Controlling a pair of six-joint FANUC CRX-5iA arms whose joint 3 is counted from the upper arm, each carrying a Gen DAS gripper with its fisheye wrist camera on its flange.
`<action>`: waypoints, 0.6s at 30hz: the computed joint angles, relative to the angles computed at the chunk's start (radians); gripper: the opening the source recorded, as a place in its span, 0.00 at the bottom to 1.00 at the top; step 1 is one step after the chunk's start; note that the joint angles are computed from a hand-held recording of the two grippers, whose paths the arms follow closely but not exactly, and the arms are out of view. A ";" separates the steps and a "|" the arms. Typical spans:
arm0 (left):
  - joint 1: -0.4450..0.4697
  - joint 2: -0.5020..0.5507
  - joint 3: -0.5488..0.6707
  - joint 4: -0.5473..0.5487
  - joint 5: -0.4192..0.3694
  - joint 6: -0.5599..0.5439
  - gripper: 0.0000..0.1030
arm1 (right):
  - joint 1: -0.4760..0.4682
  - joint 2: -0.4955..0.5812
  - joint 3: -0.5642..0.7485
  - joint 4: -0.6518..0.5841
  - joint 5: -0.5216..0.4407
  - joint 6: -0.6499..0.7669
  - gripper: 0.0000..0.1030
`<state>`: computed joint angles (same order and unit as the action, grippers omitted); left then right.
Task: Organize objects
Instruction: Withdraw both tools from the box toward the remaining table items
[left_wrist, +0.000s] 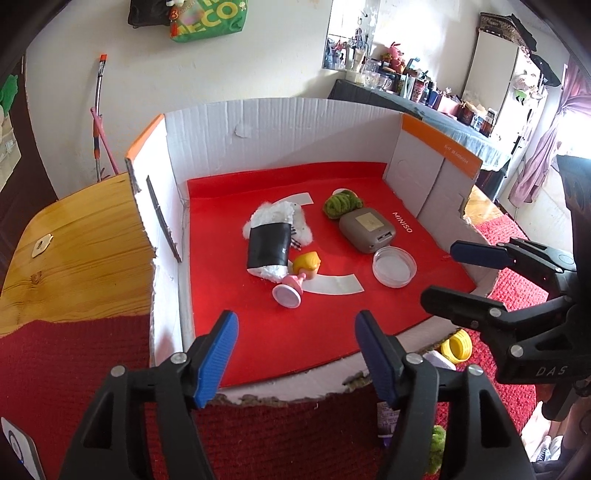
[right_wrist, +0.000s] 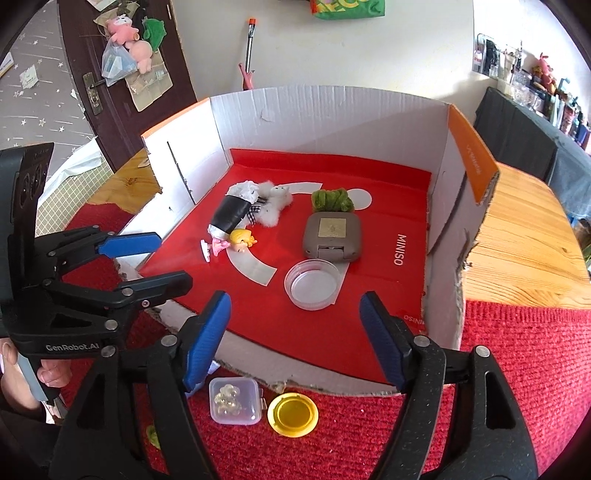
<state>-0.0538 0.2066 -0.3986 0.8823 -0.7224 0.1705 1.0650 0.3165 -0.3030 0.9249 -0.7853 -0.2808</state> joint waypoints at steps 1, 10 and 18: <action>0.002 -0.003 -0.005 0.006 -0.001 -0.006 0.67 | 0.005 0.001 0.002 0.001 -0.012 0.000 0.72; 0.006 -0.032 -0.043 0.047 0.007 -0.054 0.76 | 0.032 -0.006 -0.004 0.016 -0.061 -0.015 0.80; 0.009 -0.057 -0.078 0.088 0.017 -0.097 0.82 | 0.053 -0.022 -0.022 0.046 -0.082 -0.051 0.83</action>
